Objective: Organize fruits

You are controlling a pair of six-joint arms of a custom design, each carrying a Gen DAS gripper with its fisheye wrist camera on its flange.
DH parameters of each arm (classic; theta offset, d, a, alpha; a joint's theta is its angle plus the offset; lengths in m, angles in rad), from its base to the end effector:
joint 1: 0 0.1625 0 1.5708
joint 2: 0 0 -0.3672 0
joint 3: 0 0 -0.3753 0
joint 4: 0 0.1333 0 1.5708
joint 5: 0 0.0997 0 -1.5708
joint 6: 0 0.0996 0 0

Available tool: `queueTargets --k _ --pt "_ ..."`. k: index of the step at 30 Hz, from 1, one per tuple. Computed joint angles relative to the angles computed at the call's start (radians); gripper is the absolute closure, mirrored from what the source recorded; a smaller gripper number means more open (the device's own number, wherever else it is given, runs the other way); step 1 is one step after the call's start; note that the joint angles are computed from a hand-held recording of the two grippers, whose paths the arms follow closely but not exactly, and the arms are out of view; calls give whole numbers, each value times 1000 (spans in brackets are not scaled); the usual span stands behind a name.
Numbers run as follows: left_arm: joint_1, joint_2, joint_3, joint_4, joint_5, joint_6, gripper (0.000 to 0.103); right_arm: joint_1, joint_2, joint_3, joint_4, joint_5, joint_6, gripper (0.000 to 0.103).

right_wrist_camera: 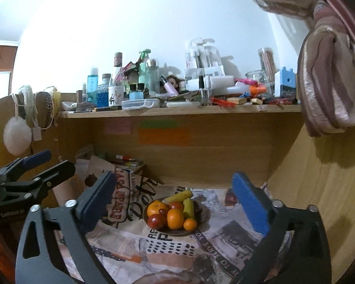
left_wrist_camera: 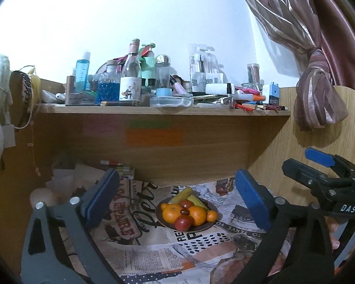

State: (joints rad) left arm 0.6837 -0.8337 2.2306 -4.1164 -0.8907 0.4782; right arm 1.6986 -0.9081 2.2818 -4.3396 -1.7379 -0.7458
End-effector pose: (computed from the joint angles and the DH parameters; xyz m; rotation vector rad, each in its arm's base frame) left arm -0.2043 -0.4192 0.1240 1.0191 2.0694 -1.5863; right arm 0.1685 -0.3953 0.1649 0.7453 -1.9403 1.6027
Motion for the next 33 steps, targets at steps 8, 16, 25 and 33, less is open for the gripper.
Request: queueTargets --k 8,16,25,33 --pt "-5 4 9 -19 13 1 0 0 10 6 -18 -6 -7 0" --pt "-3 6 6 -21 14 4 0 0 13 1 -14 -11 -9 0" --pt "-3 6 2 -3 17 -10 0 -8 10 -2 -3 -6 5 0" --pt "1 5 -1 14 13 -23 0 -9 12 -1 -11 -10 4 0"
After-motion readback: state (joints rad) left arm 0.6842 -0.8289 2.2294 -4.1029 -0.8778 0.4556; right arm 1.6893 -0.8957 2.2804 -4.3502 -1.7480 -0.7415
